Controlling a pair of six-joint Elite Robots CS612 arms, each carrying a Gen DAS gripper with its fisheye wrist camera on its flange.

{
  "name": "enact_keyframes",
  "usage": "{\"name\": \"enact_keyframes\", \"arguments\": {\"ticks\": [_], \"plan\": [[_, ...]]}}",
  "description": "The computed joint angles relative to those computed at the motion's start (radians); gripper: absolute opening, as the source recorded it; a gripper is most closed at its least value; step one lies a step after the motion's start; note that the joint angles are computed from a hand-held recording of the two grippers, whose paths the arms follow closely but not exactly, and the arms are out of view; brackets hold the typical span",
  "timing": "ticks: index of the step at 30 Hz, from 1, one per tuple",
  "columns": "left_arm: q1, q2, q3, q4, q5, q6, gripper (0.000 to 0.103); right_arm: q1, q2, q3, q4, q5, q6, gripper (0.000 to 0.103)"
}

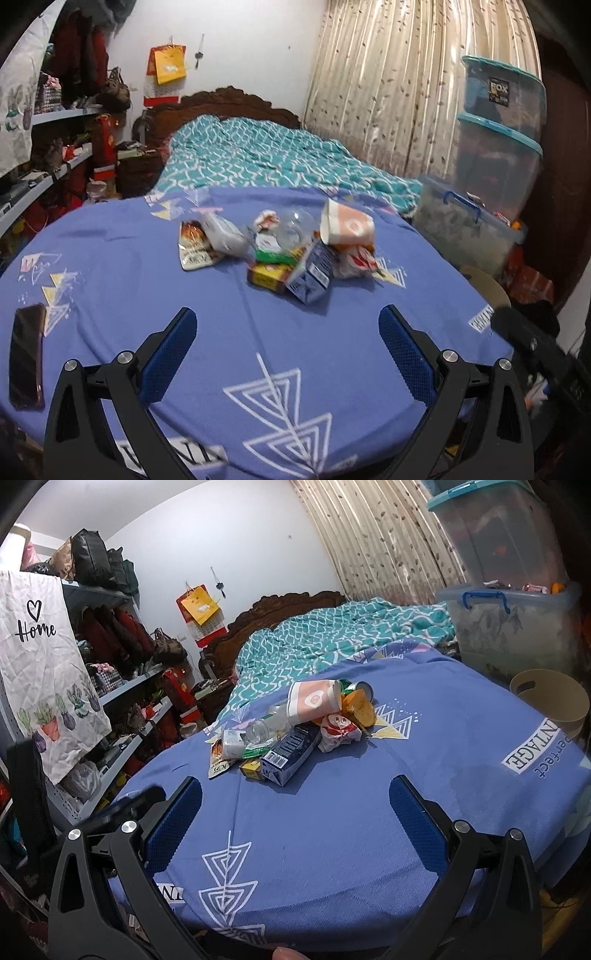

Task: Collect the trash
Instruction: 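Move both grippers toward the trash pile on the bed, then grasp the clear plastic bottle with the left gripper while the right grasps the pink-white paper cup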

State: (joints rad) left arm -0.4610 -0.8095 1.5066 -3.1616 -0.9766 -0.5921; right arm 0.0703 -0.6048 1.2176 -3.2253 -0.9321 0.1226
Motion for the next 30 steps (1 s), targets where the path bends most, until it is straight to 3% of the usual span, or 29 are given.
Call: {"name": "enact_keyframes", "arguments": {"ticks": [7,13,19,22,26,30], "plan": [[0.028,0.003,-0.027,0.028,0.010,-0.031,0.094,0.003,0.002,-0.011,0.050,-0.016,-0.011,0.100],[0.054,-0.004,-0.030,0.057,0.066,-0.095,0.094,0.006,0.008,-0.027,0.095,-0.028,-0.020,0.100],[0.082,-0.026,-0.017,0.118,0.178,-0.162,0.095,0.011,0.025,-0.066,0.140,-0.048,-0.032,0.100],[0.096,-0.038,-0.012,0.148,0.222,-0.173,0.095,0.016,0.041,-0.103,0.155,-0.065,-0.042,0.092],[0.117,-0.034,-0.029,0.180,0.167,-0.163,0.094,0.024,0.067,-0.165,0.207,-0.076,-0.084,0.075],[0.137,0.002,-0.089,0.188,0.028,-0.107,0.094,0.034,0.109,-0.257,0.276,-0.104,-0.107,0.076]]}}
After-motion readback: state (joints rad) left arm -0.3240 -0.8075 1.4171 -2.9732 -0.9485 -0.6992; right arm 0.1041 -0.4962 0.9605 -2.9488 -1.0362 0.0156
